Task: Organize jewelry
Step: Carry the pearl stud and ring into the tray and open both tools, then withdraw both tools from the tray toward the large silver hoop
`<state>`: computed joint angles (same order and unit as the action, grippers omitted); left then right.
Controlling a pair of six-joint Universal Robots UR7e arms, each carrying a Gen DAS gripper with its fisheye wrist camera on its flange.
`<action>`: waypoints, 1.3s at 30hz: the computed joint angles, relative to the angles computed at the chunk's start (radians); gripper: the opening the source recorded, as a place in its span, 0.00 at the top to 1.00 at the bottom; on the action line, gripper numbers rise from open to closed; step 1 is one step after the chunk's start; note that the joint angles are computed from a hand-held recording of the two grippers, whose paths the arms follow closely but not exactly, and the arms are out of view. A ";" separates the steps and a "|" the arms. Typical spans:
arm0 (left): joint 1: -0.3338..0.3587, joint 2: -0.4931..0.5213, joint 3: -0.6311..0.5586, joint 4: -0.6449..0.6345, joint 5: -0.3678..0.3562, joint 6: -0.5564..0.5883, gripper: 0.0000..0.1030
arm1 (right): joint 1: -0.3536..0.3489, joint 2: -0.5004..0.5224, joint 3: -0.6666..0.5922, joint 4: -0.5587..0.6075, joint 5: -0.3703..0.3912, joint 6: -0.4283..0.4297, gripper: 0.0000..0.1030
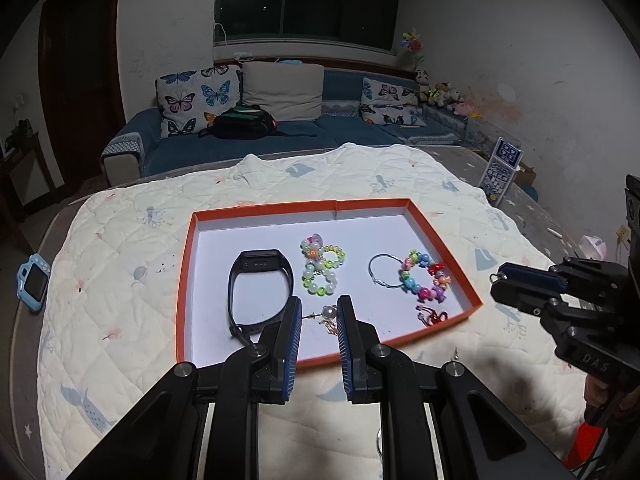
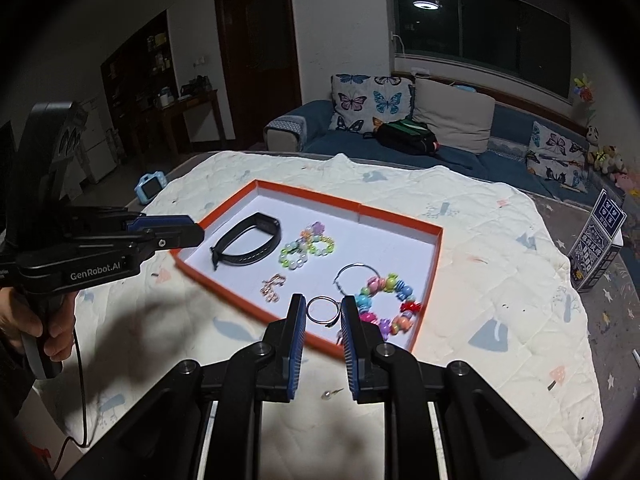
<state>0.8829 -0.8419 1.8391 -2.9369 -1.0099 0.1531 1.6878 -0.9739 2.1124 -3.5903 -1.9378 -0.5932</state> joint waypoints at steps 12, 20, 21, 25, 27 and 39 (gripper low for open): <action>0.074 0.091 -0.125 0.095 -0.020 0.006 0.82 | -0.048 0.027 -0.060 0.071 0.004 0.047 0.80; 0.102 0.130 -0.166 0.139 -0.038 -0.006 0.81 | -0.070 0.036 -0.074 0.107 0.006 0.067 0.80; 0.104 0.134 -0.171 0.147 -0.043 -0.008 0.81 | -0.074 0.036 -0.075 0.111 0.005 0.070 0.80; 0.109 0.142 -0.182 0.166 -0.046 -0.019 0.80 | -0.082 0.036 -0.079 0.124 0.005 0.078 0.80; 0.110 0.148 -0.188 0.174 -0.044 -0.023 0.80 | -0.087 0.034 -0.080 0.133 0.006 0.082 0.80; 0.111 0.153 -0.186 0.184 -0.038 -0.026 0.62 | -0.098 0.028 -0.086 0.167 0.024 0.092 0.78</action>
<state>0.9940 -0.6892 1.6527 -2.7531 -1.0476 0.1269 1.5903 -0.9457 2.0267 -3.4235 -1.9137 -0.5009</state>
